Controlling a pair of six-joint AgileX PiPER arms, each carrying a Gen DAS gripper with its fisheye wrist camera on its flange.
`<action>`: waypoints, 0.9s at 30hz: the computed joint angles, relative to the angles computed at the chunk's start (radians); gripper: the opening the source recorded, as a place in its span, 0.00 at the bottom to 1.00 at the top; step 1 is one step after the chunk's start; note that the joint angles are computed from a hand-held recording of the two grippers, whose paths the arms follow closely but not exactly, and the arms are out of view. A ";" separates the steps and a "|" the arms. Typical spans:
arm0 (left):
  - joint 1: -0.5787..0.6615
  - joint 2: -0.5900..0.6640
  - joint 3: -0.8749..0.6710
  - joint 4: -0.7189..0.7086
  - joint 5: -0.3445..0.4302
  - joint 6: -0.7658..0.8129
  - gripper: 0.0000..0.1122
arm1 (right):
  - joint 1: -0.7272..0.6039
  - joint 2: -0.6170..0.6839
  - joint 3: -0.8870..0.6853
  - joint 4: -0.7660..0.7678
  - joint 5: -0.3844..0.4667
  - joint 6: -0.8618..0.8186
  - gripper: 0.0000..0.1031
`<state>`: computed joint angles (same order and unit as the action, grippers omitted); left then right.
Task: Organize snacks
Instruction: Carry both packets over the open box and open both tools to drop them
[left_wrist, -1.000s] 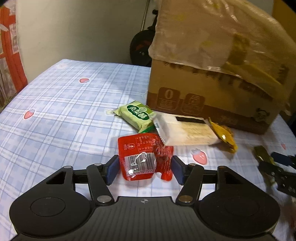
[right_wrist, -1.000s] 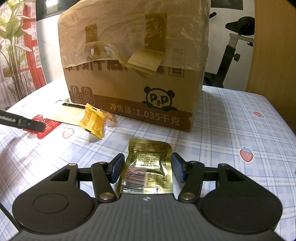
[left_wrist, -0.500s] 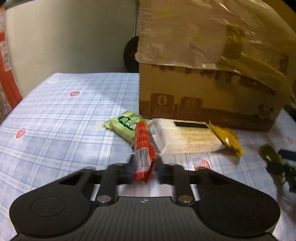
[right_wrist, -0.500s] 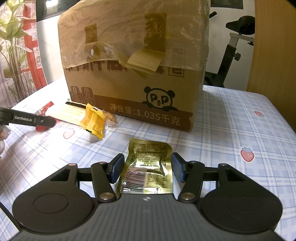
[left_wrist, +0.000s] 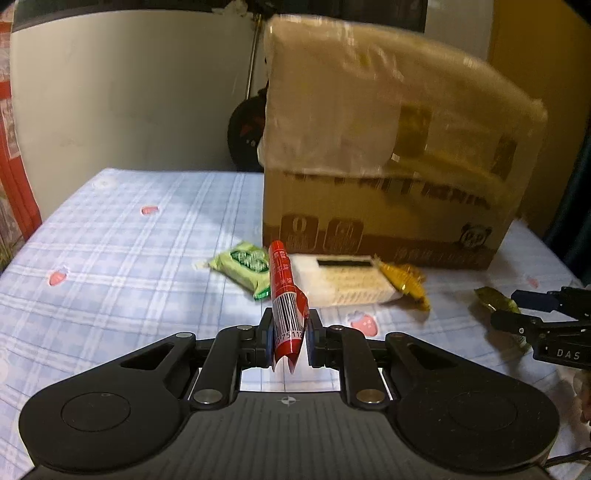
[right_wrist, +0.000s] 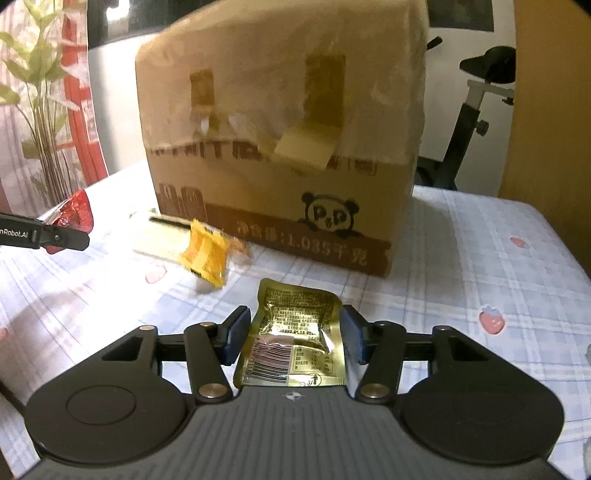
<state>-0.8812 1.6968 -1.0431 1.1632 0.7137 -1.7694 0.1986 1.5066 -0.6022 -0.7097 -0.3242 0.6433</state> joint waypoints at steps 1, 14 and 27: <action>-0.006 -0.013 0.002 -0.001 0.009 0.003 0.16 | -0.013 -0.016 0.006 -0.041 -0.011 0.043 0.54; -0.030 -0.081 -0.122 0.069 0.043 0.106 0.16 | -0.100 -0.263 -0.071 -0.436 -0.134 0.455 0.54; 0.140 0.121 -0.653 -0.119 -0.075 0.548 0.16 | -0.084 0.018 -0.630 -0.707 -0.095 0.757 0.54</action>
<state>-0.7408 1.8182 -1.6959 1.0443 0.6384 -1.2218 0.1147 1.5245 -1.2319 -1.4166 -0.4193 1.4001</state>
